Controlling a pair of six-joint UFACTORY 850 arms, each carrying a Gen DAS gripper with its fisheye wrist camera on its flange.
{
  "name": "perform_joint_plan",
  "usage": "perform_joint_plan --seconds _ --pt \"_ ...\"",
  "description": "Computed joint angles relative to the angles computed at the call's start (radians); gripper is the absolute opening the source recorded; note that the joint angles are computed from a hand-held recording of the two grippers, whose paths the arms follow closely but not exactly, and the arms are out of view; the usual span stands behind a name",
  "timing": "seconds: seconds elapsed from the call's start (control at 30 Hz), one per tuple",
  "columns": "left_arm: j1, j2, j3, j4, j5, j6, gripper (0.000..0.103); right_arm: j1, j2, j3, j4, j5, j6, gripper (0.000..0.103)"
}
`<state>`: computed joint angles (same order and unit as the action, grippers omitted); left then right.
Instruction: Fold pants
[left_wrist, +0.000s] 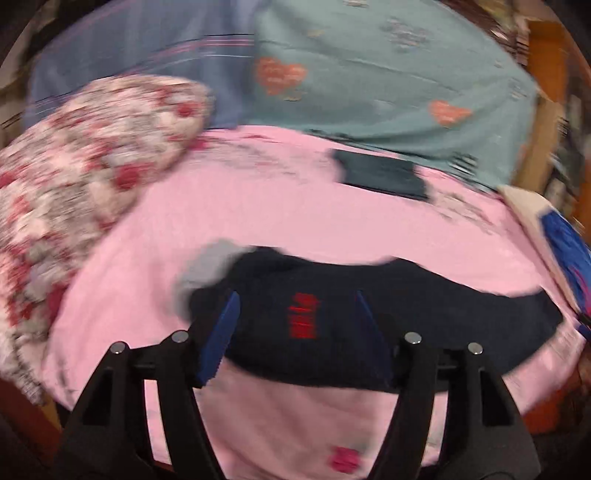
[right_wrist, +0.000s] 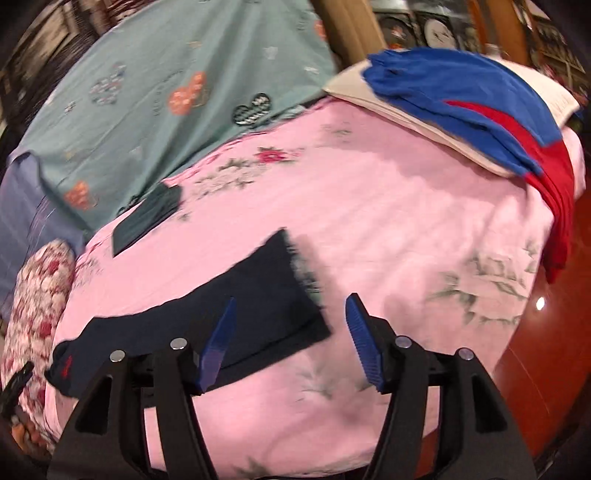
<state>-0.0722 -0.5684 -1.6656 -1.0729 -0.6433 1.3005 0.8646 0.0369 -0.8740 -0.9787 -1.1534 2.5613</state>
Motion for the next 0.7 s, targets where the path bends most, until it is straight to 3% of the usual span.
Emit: perform_joint_plan --seconds 0.1,0.17,0.23,0.33,0.4,0.5,0.6,0.67,0.7 --pt "-0.049 0.005 0.028 0.098 -0.133 0.019 0.067 -0.03 0.029 0.052 -0.033 0.075 0.057 0.063" --pt "-0.08 -0.006 0.039 0.177 -0.162 -0.017 0.06 -0.059 0.026 0.062 -0.057 0.136 0.045 0.053" --pt "-0.098 -0.025 0.034 0.237 -0.217 -0.052 0.044 -0.09 0.02 0.064 -0.055 0.198 0.019 0.033" --pt "-0.104 -0.018 0.05 0.241 -0.225 -0.035 0.042 -0.097 0.01 0.061 -0.051 0.215 0.013 0.027" --pt "-0.107 -0.004 0.069 0.226 -0.21 0.01 0.051 -0.096 0.011 0.062 -0.058 0.209 0.019 0.025" --pt "-0.138 0.034 0.118 0.239 -0.129 0.083 0.062 -0.089 0.016 0.07 -0.07 0.205 0.047 0.025" --pt "-0.171 0.07 0.178 0.246 -0.006 0.188 0.062 -0.088 0.014 0.072 -0.073 0.211 0.058 0.025" --pt "-0.183 0.065 0.18 0.274 0.029 0.182 0.061 -0.09 0.014 0.073 -0.072 0.218 0.059 0.025" --pt "-0.184 0.059 0.174 0.284 0.03 0.172 0.056 -0.089 0.014 0.073 -0.071 0.219 0.059 0.025"
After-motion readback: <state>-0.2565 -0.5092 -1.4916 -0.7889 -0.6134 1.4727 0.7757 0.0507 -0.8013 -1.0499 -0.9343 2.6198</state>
